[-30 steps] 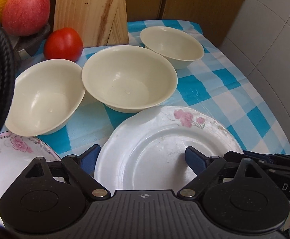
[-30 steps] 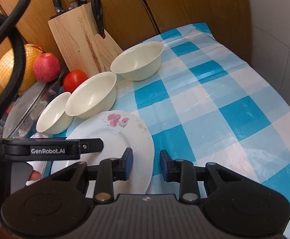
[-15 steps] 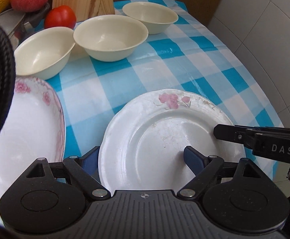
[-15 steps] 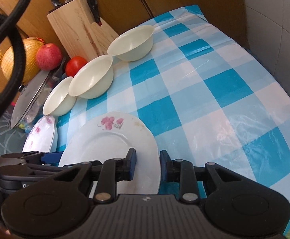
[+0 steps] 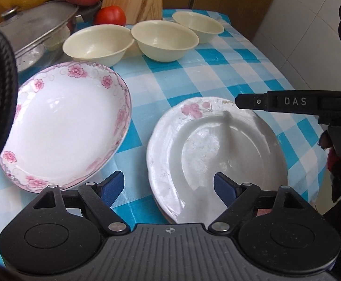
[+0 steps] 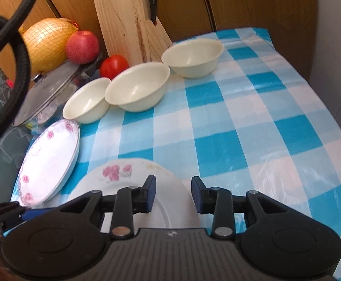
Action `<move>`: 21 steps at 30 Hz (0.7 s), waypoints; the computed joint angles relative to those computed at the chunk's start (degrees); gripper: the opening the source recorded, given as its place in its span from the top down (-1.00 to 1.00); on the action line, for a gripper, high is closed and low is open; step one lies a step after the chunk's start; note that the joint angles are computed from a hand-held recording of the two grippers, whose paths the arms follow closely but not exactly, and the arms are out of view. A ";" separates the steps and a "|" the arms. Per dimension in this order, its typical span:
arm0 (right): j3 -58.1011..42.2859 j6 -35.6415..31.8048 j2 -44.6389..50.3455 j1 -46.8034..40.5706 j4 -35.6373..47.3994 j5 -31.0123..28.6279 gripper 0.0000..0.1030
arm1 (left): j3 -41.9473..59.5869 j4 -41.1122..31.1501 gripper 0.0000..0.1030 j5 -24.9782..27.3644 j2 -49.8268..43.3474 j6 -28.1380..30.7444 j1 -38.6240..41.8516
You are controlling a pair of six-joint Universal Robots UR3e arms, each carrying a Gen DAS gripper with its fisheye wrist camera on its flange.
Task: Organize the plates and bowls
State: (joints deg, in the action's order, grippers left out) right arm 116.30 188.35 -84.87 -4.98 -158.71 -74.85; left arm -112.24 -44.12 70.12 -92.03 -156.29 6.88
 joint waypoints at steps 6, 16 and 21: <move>-10.05 2.42 7.27 5.87 -2.22 0.28 0.35 | -3.62 3.57 -0.94 -5.17 6.14 2.36 9.02; -30.18 5.13 24.49 14.07 1.48 -1.57 0.35 | 11.77 1.83 -0.85 2.53 -9.31 -10.44 15.21; -34.27 5.34 27.86 14.60 3.01 -0.52 0.35 | 13.66 3.84 -0.80 6.18 -12.78 -12.27 13.95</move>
